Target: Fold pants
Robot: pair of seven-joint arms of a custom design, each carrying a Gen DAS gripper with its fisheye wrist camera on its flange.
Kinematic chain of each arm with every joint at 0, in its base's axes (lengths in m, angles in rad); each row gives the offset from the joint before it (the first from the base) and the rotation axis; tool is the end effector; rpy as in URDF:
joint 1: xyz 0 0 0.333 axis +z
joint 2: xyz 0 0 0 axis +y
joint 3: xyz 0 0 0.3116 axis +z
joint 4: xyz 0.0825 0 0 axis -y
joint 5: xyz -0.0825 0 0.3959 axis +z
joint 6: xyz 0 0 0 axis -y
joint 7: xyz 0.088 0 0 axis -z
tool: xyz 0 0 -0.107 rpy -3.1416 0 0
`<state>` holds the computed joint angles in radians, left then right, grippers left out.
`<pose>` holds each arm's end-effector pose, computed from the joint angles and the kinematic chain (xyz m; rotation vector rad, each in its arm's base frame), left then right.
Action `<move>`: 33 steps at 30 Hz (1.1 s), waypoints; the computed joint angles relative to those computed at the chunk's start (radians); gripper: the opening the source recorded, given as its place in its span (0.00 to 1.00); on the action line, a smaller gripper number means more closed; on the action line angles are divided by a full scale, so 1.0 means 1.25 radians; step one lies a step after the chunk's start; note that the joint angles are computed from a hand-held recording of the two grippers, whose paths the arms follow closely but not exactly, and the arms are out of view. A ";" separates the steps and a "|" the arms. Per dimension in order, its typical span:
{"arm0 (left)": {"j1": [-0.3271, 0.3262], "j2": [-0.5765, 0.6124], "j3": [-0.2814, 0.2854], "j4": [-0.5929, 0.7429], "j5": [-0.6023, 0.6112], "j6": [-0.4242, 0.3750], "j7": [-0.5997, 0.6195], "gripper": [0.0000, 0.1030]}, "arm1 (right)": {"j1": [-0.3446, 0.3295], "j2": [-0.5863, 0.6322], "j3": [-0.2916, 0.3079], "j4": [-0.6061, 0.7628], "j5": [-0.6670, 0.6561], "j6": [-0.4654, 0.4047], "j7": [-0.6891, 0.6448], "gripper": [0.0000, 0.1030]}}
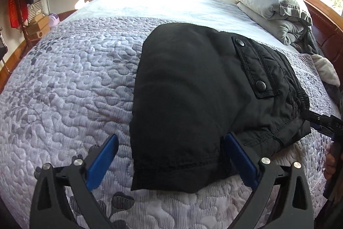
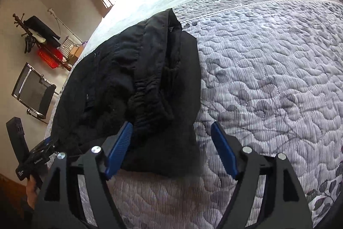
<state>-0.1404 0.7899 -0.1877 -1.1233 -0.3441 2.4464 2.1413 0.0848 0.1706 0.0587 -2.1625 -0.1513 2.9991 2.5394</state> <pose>0.7819 -0.2105 0.3978 -1.3136 2.4920 -0.9432 0.6045 0.0973 0.3823 -1.0666 2.2546 -0.2732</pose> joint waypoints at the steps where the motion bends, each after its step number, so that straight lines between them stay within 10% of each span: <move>1: 0.001 -0.018 0.005 -0.024 0.000 0.008 -0.008 0.97 | 0.033 -0.020 -0.034 -0.012 -0.056 -0.015 0.068 0.74; 6: -0.019 -0.102 0.050 -0.133 0.051 0.042 -0.059 0.97 | 0.105 -0.088 -0.058 0.014 -0.324 -0.212 0.285 0.81; 14: -0.030 -0.217 0.060 -0.290 0.108 0.107 -0.049 0.97 | 0.156 -0.067 0.003 0.122 -0.362 -0.424 0.310 0.91; 33: 0.037 -0.270 0.023 -0.339 -0.027 0.102 0.035 0.96 | 0.197 -0.064 0.017 0.152 -0.349 -0.471 0.294 0.91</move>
<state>-0.0946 0.4528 -0.1586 -1.5475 -0.3773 2.5735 2.1848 0.3310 0.0908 0.0801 -1.9730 -0.5870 2.4105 2.9063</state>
